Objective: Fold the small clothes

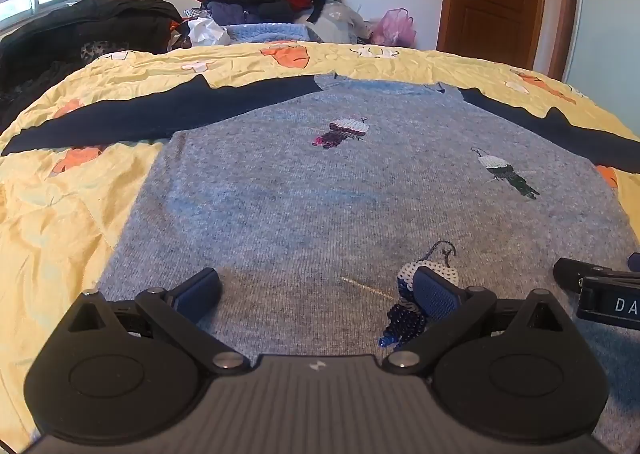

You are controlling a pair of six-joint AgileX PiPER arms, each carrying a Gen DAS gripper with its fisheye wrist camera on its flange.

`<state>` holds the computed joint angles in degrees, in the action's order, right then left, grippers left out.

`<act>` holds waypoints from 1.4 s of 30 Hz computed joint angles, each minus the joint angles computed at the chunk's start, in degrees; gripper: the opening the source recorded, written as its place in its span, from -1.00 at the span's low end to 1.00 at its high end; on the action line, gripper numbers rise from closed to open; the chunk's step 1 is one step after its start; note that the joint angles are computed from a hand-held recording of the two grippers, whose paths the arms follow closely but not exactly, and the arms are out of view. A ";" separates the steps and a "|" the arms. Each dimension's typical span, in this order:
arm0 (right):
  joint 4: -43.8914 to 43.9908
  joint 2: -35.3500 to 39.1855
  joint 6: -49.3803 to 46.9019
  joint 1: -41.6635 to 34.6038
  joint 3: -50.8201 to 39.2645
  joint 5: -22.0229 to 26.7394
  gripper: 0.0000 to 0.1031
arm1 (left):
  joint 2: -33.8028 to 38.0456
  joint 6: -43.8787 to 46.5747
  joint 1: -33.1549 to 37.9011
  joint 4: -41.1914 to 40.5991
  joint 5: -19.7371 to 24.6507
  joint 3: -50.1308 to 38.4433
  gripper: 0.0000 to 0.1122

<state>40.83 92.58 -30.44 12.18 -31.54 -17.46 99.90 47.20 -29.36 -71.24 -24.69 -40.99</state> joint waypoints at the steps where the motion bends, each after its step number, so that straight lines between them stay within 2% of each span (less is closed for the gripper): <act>1: 0.16 0.01 -0.19 0.05 0.01 -0.09 0.99 | 0.01 -0.99 -0.05 0.79 -0.21 0.13 0.84; 16: -0.02 -0.05 0.00 0.00 0.04 0.02 0.99 | 0.03 0.51 -0.18 -0.82 -0.22 -0.04 0.84; 22: 0.02 -0.06 -0.01 0.04 0.07 -0.02 0.99 | -0.72 4.17 0.07 -3.92 0.37 -0.61 0.84; 29: 0.01 -0.05 0.03 0.08 0.09 -0.06 0.99 | -0.13 1.77 0.14 -1.50 0.25 -0.24 0.84; 42: 0.03 -0.10 0.01 0.08 0.13 -0.04 0.99 | -0.10 2.73 -0.04 -2.58 0.17 -0.54 0.84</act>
